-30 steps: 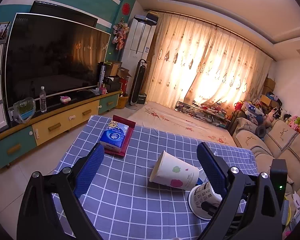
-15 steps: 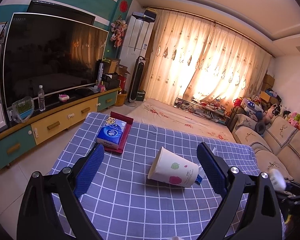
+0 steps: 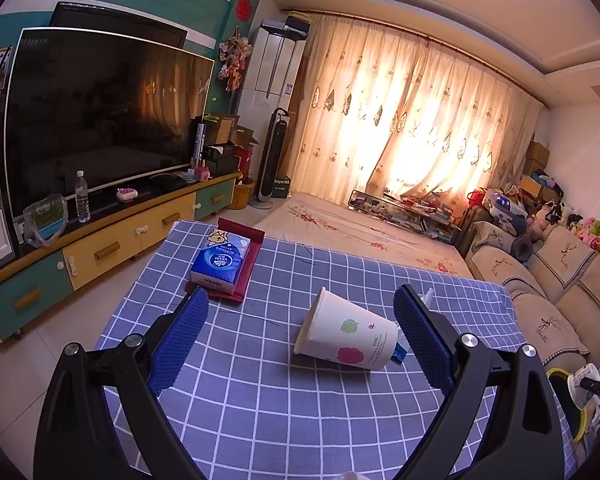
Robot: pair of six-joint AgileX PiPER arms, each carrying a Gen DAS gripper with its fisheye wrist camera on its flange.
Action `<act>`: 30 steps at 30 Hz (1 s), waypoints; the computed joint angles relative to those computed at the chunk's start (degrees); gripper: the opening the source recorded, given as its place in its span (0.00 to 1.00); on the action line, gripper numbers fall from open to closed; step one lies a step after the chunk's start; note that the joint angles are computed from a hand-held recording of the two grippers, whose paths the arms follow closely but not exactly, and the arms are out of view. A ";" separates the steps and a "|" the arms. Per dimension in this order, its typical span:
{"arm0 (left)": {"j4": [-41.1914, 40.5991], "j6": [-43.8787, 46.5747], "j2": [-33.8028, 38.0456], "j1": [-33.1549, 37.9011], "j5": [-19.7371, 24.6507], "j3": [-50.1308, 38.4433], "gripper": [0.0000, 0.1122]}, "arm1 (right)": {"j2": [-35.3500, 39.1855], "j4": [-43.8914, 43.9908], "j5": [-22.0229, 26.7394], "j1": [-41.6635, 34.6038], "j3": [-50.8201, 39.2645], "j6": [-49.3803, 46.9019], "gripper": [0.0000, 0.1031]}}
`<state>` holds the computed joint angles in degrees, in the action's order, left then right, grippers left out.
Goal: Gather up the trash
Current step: 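Carry the yogurt cup over the bin and open the right gripper, then grasp the crumpled white cloth with the left gripper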
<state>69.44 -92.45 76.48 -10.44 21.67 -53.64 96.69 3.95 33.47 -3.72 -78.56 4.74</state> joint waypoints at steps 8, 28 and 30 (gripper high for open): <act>-1.83 2.38 1.23 -0.17 0.41 -0.91 0.82 | 4.81 -10.60 -0.86 -2.36 -1.62 8.85 0.74; -1.31 4.30 2.53 -1.63 1.60 -2.13 0.82 | 6.98 -3.96 -8.75 19.60 -12.97 3.71 0.80; -4.01 6.64 2.67 -1.86 1.67 -2.77 0.82 | 8.46 -3.09 -6.59 19.64 -14.68 2.35 0.80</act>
